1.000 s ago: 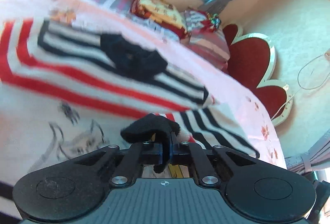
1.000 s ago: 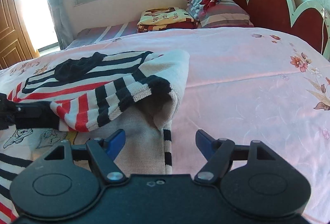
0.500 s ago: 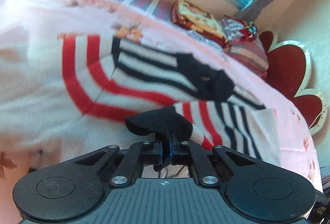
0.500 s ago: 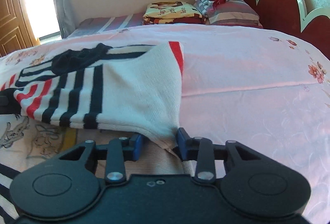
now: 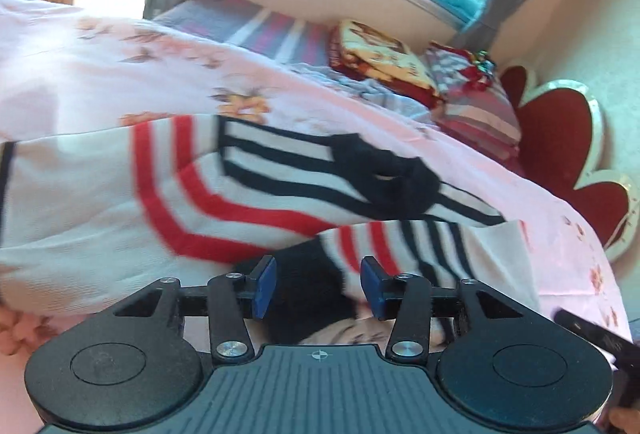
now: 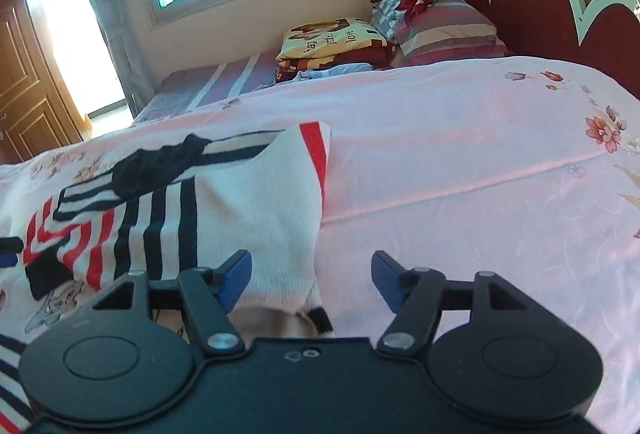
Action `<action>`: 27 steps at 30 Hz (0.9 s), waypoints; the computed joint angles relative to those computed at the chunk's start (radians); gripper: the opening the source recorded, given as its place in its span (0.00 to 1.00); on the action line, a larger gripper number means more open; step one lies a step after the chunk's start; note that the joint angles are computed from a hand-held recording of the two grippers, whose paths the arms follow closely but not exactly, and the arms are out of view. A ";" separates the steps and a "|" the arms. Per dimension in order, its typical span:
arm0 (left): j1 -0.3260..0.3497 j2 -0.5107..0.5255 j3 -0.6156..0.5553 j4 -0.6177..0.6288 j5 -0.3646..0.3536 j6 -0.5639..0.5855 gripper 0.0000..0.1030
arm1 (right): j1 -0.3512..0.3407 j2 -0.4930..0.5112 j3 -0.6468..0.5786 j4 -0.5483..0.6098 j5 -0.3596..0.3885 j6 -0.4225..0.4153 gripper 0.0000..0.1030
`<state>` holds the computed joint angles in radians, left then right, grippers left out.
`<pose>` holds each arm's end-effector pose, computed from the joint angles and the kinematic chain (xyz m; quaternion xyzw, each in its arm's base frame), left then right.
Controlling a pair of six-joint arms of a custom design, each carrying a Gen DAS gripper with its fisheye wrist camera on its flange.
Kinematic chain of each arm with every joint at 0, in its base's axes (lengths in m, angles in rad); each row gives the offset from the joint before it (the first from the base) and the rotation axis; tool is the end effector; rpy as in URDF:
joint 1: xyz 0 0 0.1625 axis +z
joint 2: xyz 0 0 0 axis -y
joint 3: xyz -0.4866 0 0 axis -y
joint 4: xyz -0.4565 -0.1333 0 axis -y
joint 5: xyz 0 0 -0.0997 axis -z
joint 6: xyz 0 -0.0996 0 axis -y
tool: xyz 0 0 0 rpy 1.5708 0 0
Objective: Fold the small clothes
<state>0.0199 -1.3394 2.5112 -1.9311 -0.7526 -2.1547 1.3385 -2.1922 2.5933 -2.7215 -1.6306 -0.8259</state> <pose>-0.3040 -0.2121 0.0963 -0.1007 0.8515 -0.4518 0.2461 0.0600 -0.2996 0.3751 0.2616 -0.8927 0.3018 0.2087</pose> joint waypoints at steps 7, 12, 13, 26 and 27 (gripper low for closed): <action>0.088 0.129 0.023 -0.220 0.016 0.138 0.44 | 0.071 0.324 -0.078 -0.210 -0.076 0.163 0.51; 0.081 0.137 0.015 -0.193 0.016 0.130 0.44 | 0.064 0.440 -0.140 -0.212 -0.035 0.253 0.45; 0.078 0.137 0.014 -0.182 0.015 0.123 0.44 | 0.068 0.453 -0.145 -0.203 -0.034 0.242 0.32; 0.062 0.154 -0.028 -0.084 -0.005 0.077 0.47 | 0.133 0.386 -0.061 -0.371 -0.082 0.093 0.31; 0.053 0.155 -0.014 -0.095 0.000 0.071 0.47 | 0.131 0.359 -0.045 -0.342 -0.071 0.075 0.31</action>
<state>0.0729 -1.1848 2.4971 -2.0264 -0.7529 -2.0838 1.4694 -1.8333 2.5487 -3.0634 -1.7014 -0.7512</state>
